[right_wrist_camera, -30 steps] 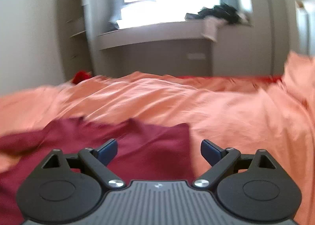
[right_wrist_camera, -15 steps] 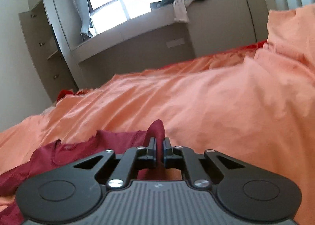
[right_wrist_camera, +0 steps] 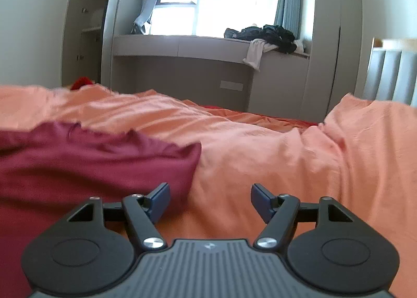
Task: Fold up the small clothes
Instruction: 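Open the right tool and move the left tool to the other sleeve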
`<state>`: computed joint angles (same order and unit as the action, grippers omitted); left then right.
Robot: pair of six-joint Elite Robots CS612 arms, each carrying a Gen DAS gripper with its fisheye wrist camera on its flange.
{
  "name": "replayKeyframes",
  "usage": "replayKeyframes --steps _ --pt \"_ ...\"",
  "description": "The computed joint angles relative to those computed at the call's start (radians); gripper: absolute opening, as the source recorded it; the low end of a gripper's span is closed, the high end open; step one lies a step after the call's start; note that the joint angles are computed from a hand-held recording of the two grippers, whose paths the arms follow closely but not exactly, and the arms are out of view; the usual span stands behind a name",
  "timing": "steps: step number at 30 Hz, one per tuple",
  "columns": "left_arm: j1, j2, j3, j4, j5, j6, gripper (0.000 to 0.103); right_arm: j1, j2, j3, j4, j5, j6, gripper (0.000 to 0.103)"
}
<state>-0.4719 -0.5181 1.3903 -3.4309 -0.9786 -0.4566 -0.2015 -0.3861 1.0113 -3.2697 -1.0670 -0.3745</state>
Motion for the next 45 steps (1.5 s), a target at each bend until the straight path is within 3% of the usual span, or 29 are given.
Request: replayKeyframes --steps 5,9,10,13,16,21,24,27,29,30,33,35,36,39,42,45 --pt "-0.002 -0.001 -0.003 0.037 0.010 -0.006 0.103 0.015 -0.003 0.044 -0.039 -0.025 -0.135 0.068" --pt "0.001 -0.009 -0.005 0.103 0.000 -0.031 0.103 0.043 0.046 -0.004 -0.109 -0.064 -0.204 0.057" --pt "0.002 -0.010 -0.006 0.122 -0.005 -0.037 0.103 0.049 0.057 -0.018 -0.130 -0.076 -0.211 0.048" --pt "0.001 -0.012 -0.007 0.149 -0.004 -0.037 0.103 0.060 0.081 -0.048 -0.167 -0.099 -0.228 0.007" --pt "-0.003 -0.010 -0.009 0.154 0.008 -0.020 0.103 0.061 0.087 -0.051 -0.180 -0.105 -0.227 0.006" --pt "-0.007 -0.005 -0.013 0.149 0.028 0.003 0.103 0.055 0.086 -0.058 -0.083 -0.102 -0.190 0.006" --pt "-0.008 -0.005 -0.010 0.131 0.030 0.003 0.102 0.057 0.084 -0.051 -0.096 -0.107 -0.188 0.007" --pt "-0.010 -0.008 0.002 0.085 0.035 0.000 0.102 0.054 0.073 -0.033 -0.103 -0.109 -0.155 0.017" --pt "-0.013 -0.015 0.019 0.044 0.048 -0.007 0.102 0.049 0.062 -0.016 -0.105 -0.101 -0.136 0.036" --pt "-0.015 -0.018 0.027 0.018 0.062 -0.006 0.102 0.047 0.056 -0.006 -0.111 -0.097 -0.129 0.040" --pt "-0.026 -0.028 0.052 -0.033 0.171 -0.006 0.102 0.040 0.030 0.032 -0.126 -0.090 -0.103 0.058" --pt "-0.029 -0.038 0.071 -0.038 0.256 -0.045 0.102 0.037 0.011 0.062 -0.140 -0.089 -0.081 0.073" --pt "-0.029 -0.046 0.081 -0.028 0.288 -0.071 0.102 0.036 -0.001 0.080 -0.147 -0.087 -0.067 0.075" --pt "-0.023 -0.077 0.130 0.032 0.395 -0.180 0.102 0.028 -0.036 0.136 -0.163 -0.045 -0.018 0.090" --pt "-0.014 -0.127 0.200 0.181 0.490 -0.390 0.102 0.022 -0.063 0.189 -0.202 0.024 0.016 0.102" --pt "0.005 -0.186 0.271 0.329 0.518 -0.626 0.102 0.018 -0.084 0.236 -0.244 0.105 0.045 0.103"
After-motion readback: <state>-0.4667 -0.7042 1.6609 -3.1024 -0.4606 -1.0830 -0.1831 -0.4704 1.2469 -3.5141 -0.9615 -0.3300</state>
